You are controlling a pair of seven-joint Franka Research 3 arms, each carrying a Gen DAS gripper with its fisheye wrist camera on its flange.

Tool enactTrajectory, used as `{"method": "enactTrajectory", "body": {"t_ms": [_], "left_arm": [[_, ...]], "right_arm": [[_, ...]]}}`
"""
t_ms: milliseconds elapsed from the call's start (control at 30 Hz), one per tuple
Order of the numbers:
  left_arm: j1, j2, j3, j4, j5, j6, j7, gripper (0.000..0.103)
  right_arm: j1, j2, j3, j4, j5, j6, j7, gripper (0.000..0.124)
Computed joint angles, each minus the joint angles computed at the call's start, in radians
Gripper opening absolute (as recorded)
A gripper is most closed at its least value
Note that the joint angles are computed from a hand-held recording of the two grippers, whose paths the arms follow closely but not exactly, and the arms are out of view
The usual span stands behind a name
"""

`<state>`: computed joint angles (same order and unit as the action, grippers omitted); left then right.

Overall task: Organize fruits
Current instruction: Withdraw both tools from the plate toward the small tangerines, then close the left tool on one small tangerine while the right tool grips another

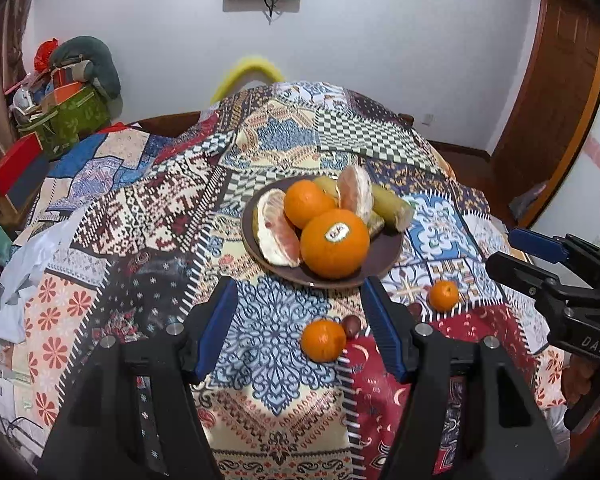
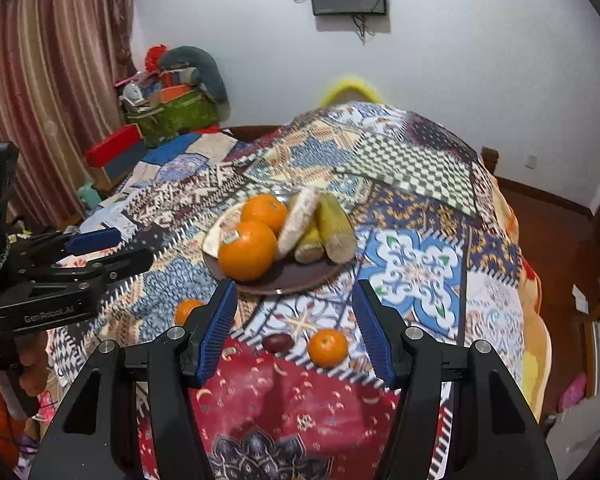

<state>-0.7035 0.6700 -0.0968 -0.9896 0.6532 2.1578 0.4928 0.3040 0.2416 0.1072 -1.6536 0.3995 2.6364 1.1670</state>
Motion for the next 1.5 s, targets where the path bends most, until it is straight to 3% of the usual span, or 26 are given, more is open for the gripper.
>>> {"method": "enactTrajectory", "body": {"t_ms": [133,433,600,733,833,1000,1167,1300,1500], "left_arm": [[0.003,0.009,-0.009,-0.004,-0.018,-0.001,0.007,0.064],[0.014,0.048,-0.023,0.000,-0.079,-0.008,0.034,0.064],[0.022,0.062,-0.028,-0.007,-0.108,0.005,0.039,0.064],[0.025,0.076,-0.030,0.000,-0.125,0.015,0.049,0.064],[0.024,0.093,-0.029,0.018,-0.135,0.014,0.064,0.064],[0.024,0.117,-0.027,0.042,-0.151,0.024,0.086,0.063],[0.021,0.130,-0.020,0.058,-0.154,0.031,0.104,0.048],[0.031,0.129,-0.025,0.045,-0.171,0.060,0.113,0.037],[0.031,0.112,-0.020,0.013,-0.165,0.082,0.100,0.037]], "right_arm": [[0.000,-0.007,-0.011,-0.026,-0.019,-0.009,0.041,0.073],[0.014,0.016,-0.055,-0.028,-0.156,-0.047,0.209,0.076],[0.007,0.032,-0.052,-0.029,-0.178,-0.059,0.232,0.076],[-0.015,0.041,-0.029,-0.029,-0.128,-0.067,0.181,0.076],[-0.022,0.055,-0.020,-0.018,-0.093,-0.075,0.153,0.072],[-0.027,0.081,-0.012,0.012,-0.054,-0.120,0.113,0.052],[-0.026,0.099,-0.008,0.030,-0.036,-0.135,0.085,0.038],[-0.024,0.113,-0.005,0.048,-0.024,-0.148,0.062,0.032],[-0.023,0.110,-0.005,0.038,-0.011,-0.125,0.052,0.032]]}}
